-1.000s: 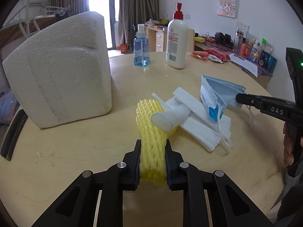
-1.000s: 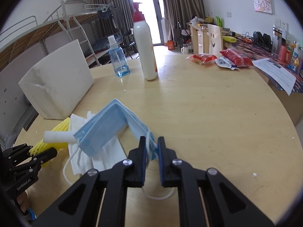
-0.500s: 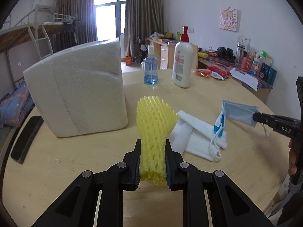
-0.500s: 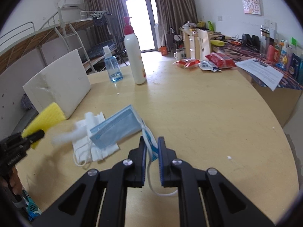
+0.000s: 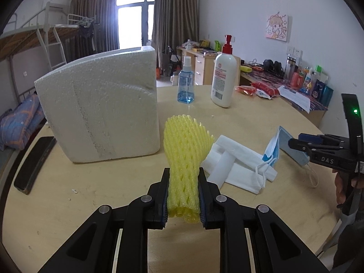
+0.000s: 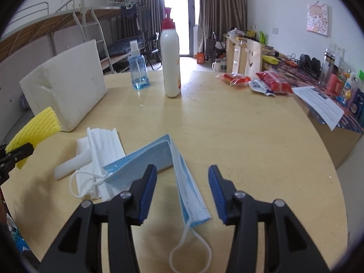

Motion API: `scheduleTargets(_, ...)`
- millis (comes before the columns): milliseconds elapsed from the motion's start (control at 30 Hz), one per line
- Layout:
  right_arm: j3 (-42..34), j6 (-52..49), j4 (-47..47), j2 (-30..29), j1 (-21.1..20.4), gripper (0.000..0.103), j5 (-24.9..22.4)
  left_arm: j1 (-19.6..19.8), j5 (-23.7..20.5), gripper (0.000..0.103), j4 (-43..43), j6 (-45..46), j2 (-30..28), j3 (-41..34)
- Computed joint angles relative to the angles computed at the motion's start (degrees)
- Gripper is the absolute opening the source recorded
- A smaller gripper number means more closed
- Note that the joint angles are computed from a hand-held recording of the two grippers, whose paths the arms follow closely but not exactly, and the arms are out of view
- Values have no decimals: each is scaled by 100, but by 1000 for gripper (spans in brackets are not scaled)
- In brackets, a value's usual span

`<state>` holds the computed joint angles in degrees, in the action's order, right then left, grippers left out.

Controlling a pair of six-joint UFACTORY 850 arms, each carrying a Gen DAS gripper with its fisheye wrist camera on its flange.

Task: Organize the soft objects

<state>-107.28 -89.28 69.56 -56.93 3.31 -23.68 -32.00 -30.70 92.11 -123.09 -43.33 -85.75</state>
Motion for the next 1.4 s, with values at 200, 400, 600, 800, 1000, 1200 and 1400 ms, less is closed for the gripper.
scheduleTargets(200, -240, 694, -806, -175, 98, 52, 114, 37, 27, 22, 56, -103, 20, 61)
scheduleTargets(400, -324, 1055, -1143, -228, 113, 30, 98, 46, 64, 22, 142, -217, 32, 92)
scheduleTargets(600, -73, 667, -537, -72, 41, 20, 34, 29, 149, 22, 290, -349, 71, 172)
scheduleTargets(800, 493, -656, 820, 322, -16, 12, -6, -17, 131, 22, 603, -533, 161, 273)
scheduleTargets(1000, 955, -1788, 1994, 688, -53, 10, -54, -28, 143, 22, 853, -655, 230, 321)
scheduleTargets(1200, 1330, -2720, 2954, 1008, -69, 10, -175, -41, 122, 22, 1159, -803, 314, 363)
scheduleTargets(1400, 1036, -2222, 2399, 793, 13, 11, 142, -39, 88, 22, 1418, -902, 374, 402)
